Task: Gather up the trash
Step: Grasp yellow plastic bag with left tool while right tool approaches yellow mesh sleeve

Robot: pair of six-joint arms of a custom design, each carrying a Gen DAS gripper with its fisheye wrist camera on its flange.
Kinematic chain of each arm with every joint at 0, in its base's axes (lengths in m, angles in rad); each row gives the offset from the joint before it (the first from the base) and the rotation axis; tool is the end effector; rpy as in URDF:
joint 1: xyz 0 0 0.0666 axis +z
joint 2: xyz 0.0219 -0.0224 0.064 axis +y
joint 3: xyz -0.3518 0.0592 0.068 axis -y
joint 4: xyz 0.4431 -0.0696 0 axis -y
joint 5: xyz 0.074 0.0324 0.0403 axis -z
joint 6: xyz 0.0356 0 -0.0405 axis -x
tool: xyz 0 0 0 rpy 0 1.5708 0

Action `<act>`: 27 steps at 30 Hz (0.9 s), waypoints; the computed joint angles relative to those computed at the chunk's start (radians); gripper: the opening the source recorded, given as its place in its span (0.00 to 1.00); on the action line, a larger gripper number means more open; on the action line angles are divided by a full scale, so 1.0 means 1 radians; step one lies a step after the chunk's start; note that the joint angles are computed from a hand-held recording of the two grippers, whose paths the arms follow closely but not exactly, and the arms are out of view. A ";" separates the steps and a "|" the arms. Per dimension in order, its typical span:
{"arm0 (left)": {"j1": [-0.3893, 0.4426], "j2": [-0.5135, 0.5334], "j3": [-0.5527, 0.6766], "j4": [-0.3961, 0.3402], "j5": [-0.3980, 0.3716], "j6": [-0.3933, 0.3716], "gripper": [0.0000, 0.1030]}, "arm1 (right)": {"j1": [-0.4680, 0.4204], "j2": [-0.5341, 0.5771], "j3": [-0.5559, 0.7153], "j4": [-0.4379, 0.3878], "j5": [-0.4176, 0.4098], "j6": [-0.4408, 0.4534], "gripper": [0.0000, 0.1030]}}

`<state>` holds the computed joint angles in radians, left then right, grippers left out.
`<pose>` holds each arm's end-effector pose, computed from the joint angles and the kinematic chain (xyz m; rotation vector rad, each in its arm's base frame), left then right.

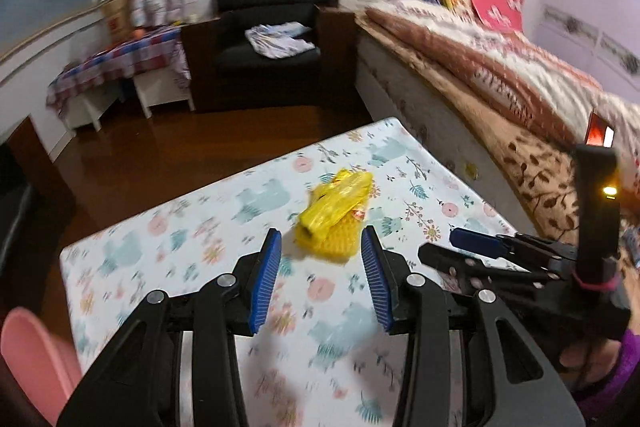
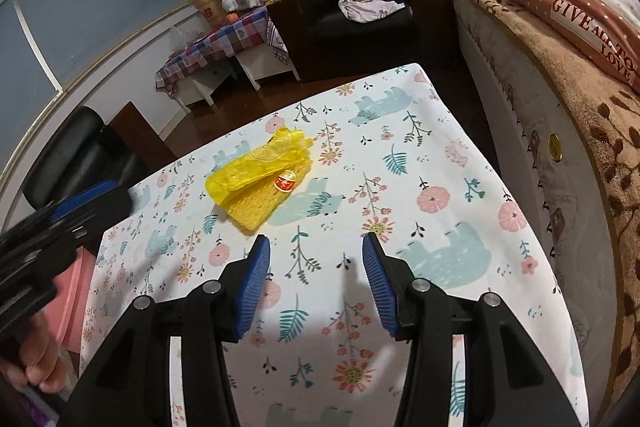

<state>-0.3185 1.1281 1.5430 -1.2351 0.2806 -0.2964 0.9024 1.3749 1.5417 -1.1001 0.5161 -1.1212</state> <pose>0.3879 -0.1387 0.5770 0.8441 2.2220 -0.3455 0.3360 0.3965 0.4780 0.4620 2.3235 0.3299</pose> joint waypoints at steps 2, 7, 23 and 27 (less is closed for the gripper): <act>-0.031 0.034 0.012 0.005 -0.033 -0.023 0.41 | -0.005 -0.008 -0.013 0.010 -0.015 0.003 0.47; -0.061 0.122 0.059 -0.012 -0.070 -0.072 0.41 | -0.019 -0.028 -0.048 0.046 -0.063 0.004 0.48; -0.059 0.143 0.009 0.059 -0.102 -0.073 0.13 | -0.036 -0.046 -0.090 0.089 -0.111 0.002 0.49; -0.021 0.127 0.009 0.044 -0.054 -0.001 0.07 | -0.037 -0.045 -0.090 0.093 -0.110 0.002 0.50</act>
